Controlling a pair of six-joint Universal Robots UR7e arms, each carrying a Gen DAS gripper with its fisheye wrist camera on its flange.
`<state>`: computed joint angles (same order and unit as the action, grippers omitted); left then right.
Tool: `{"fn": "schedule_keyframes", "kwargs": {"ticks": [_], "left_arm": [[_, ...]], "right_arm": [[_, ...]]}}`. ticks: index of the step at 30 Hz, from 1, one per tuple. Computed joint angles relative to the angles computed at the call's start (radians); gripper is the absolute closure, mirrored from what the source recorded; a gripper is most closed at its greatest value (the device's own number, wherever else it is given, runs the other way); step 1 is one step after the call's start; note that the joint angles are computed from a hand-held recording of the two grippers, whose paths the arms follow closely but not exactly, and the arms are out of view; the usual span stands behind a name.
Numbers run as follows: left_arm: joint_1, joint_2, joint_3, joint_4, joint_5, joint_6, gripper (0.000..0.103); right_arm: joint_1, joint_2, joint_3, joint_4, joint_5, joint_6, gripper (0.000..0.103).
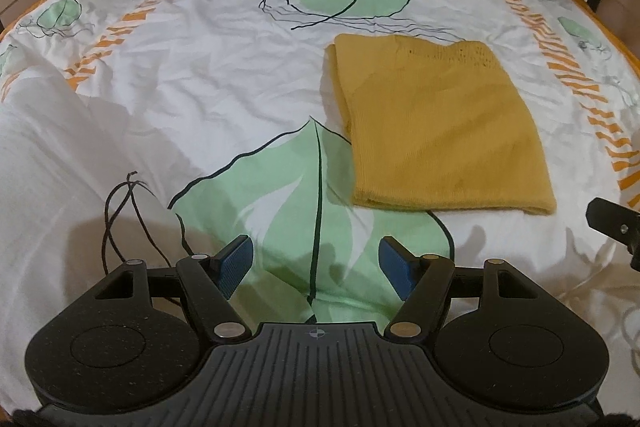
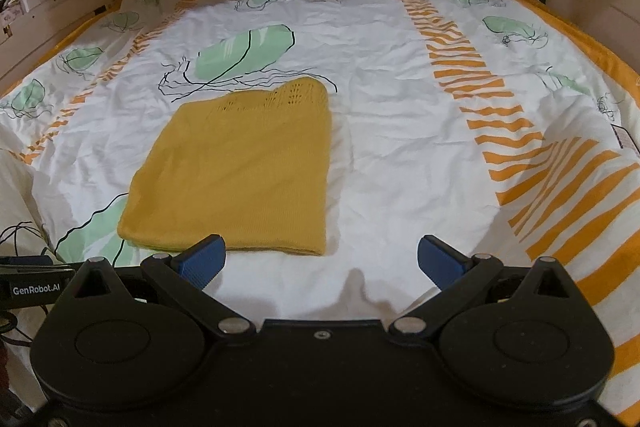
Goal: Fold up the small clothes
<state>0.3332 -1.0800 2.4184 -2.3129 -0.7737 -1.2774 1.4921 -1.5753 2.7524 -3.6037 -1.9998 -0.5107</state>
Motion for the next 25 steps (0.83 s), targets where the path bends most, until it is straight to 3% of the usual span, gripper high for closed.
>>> {"fn": "schedule_keyframes", "kwargs": {"ticks": [25], "left_arm": [[0.002,0.003,0.004,-0.024,0.006,0.020,0.035]], "right_arm": [[0.002,0.011,-0.013,0.030,-0.006,0.022,0.001]]}}
